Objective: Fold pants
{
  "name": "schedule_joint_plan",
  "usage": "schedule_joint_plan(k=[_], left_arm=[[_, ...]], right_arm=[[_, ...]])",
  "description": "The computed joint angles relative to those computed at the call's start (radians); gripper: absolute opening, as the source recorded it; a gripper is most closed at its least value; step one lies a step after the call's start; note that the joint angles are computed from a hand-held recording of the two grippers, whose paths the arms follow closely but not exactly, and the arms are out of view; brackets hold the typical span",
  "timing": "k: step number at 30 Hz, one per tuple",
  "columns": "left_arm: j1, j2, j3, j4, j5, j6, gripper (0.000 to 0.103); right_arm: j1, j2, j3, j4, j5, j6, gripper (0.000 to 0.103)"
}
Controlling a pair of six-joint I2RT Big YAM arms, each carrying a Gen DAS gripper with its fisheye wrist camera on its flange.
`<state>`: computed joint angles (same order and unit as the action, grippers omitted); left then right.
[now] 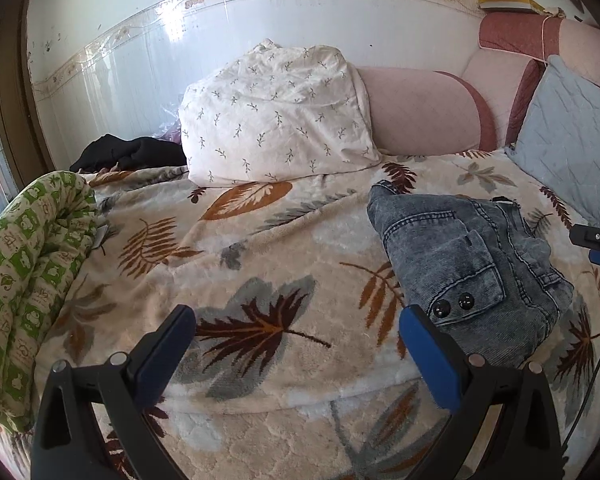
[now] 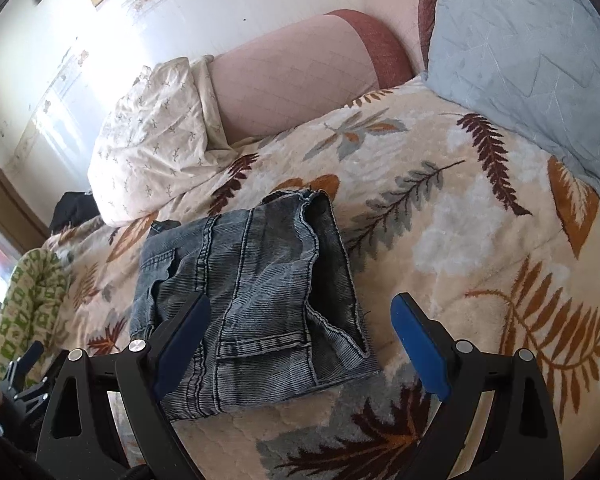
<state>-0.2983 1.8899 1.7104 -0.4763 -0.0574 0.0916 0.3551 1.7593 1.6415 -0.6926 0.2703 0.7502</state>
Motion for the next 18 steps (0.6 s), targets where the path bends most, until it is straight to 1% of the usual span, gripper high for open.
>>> schedule_joint_plan(k=[4,18], left_arm=[[0.0,-0.001,-0.002,0.005,-0.001,0.0,0.103],[-0.001,-0.002,-0.006,0.008,-0.003,0.004,0.103]], right_arm=[[-0.003,0.003,0.0,0.001,-0.013,0.0,0.092],[-0.01,0.008,0.002,0.004,-0.016,-0.01,0.092]])
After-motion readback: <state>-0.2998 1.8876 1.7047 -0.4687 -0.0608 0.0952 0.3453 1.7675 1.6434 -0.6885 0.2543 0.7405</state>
